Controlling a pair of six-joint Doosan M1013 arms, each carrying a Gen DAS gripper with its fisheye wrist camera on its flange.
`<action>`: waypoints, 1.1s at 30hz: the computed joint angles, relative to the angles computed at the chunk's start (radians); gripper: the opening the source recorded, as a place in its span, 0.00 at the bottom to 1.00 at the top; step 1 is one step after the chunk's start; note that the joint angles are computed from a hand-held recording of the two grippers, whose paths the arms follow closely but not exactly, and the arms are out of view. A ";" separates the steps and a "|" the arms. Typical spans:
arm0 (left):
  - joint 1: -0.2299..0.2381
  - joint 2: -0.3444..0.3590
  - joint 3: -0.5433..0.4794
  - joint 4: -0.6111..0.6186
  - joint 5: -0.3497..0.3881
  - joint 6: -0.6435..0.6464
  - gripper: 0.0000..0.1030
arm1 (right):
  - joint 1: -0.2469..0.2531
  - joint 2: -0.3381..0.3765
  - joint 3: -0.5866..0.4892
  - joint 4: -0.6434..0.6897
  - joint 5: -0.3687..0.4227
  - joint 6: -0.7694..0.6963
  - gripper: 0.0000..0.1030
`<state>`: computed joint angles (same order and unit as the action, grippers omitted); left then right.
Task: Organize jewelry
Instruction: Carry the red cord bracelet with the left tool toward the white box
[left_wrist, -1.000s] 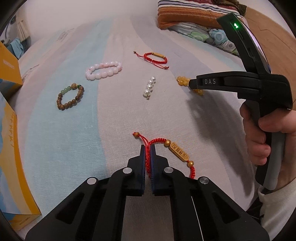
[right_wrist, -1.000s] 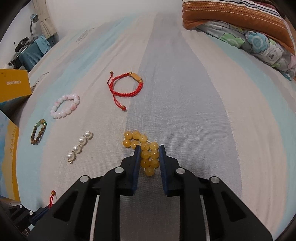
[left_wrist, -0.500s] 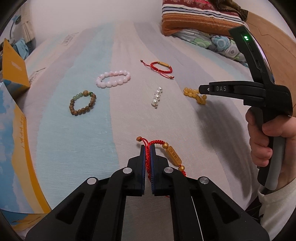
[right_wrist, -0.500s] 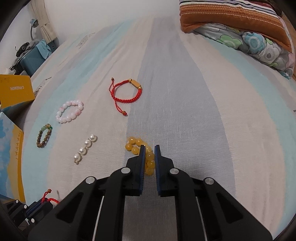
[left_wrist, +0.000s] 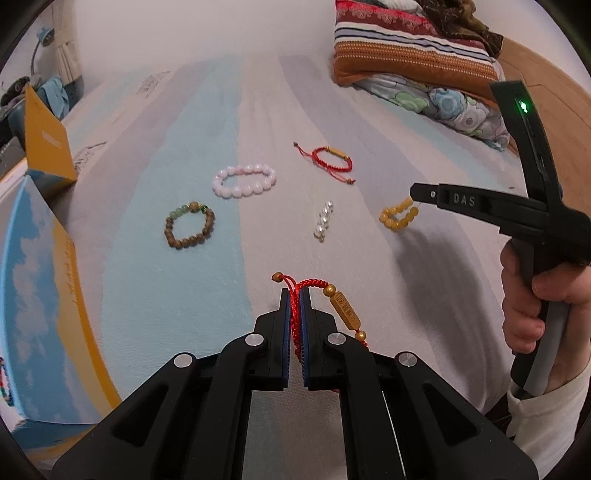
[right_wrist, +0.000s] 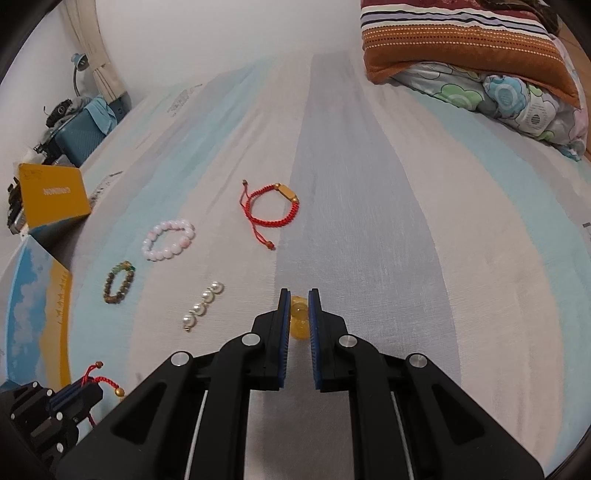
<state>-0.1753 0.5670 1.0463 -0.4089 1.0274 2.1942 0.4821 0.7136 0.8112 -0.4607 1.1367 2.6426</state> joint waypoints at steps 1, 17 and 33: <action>0.001 -0.001 -0.003 0.000 0.002 -0.004 0.04 | 0.001 -0.001 -0.001 -0.002 0.002 0.000 0.09; 0.015 -0.010 -0.048 0.054 0.009 -0.051 0.04 | 0.017 -0.022 -0.039 -0.023 0.059 -0.011 0.09; 0.039 -0.013 -0.114 0.067 0.036 -0.054 0.04 | 0.046 0.016 -0.173 -0.048 0.171 -0.053 0.09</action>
<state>-0.1366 0.5539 0.9327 -0.3419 1.0634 2.1402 0.5282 0.7296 0.6386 -0.5085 1.3076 2.5893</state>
